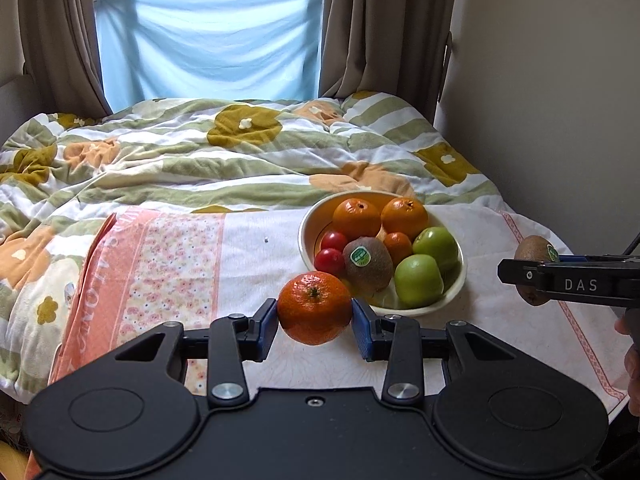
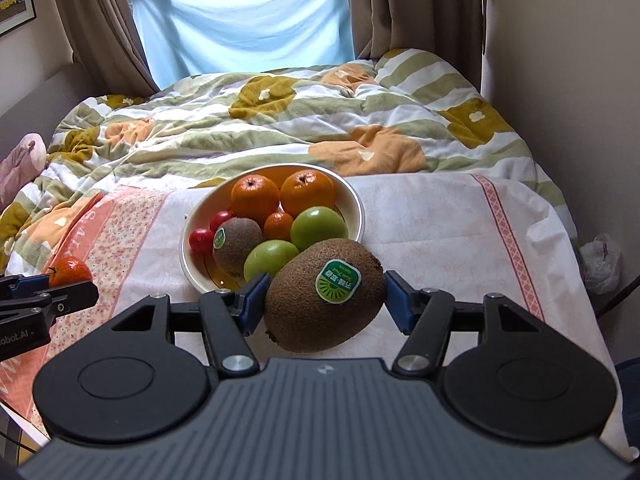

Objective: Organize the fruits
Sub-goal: 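Carry the tangerine and kiwi into the bowl and open both grippers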

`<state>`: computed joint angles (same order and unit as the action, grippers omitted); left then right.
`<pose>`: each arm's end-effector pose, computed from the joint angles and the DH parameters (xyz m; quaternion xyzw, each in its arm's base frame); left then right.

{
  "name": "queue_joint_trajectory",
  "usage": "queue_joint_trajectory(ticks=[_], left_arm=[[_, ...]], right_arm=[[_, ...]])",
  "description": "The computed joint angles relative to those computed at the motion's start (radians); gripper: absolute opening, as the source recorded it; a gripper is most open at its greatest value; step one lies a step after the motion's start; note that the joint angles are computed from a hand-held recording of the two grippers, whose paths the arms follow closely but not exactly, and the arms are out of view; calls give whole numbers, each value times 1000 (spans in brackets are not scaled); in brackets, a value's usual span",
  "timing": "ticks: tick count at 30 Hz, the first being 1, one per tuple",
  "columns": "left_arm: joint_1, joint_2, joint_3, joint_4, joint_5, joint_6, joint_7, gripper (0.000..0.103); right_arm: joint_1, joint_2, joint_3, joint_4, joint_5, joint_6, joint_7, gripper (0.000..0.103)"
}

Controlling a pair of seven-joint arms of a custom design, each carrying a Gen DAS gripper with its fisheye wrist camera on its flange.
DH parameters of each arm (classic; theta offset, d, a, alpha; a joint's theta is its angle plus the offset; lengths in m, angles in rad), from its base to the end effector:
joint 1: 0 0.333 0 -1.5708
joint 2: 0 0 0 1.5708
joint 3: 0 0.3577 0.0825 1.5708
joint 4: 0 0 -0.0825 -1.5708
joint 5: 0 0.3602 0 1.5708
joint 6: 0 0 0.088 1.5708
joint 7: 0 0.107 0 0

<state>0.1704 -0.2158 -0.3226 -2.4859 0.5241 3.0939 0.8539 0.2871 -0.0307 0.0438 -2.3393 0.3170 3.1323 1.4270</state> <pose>0.4532 -0.1202 0.5065 -0.6572 0.6385 -0.3007 0.2645 0.5089 0.1464 0.5005 -0.6975 0.5942 -0.2030 0.3452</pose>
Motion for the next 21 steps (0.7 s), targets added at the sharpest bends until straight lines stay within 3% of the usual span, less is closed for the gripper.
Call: queue_joint_trajectory(ticks=[5,9,13,21], left_arm=[[26,63,-26,98,76,-32,-58,44],[-33,133,20,185,74,-82,-51,44],[-79,219,54,282,127,-132,-69,44],[-182,381,139,454,79,-225,-4,44]], right_arm=[[19,31,1,79,231,-39,-242,76],[-15,83,36,157,339,-91,-363,76],[-57,146,70,230,361,-129,-421,76],[-127,258,133,369,385,-225,-536,76]])
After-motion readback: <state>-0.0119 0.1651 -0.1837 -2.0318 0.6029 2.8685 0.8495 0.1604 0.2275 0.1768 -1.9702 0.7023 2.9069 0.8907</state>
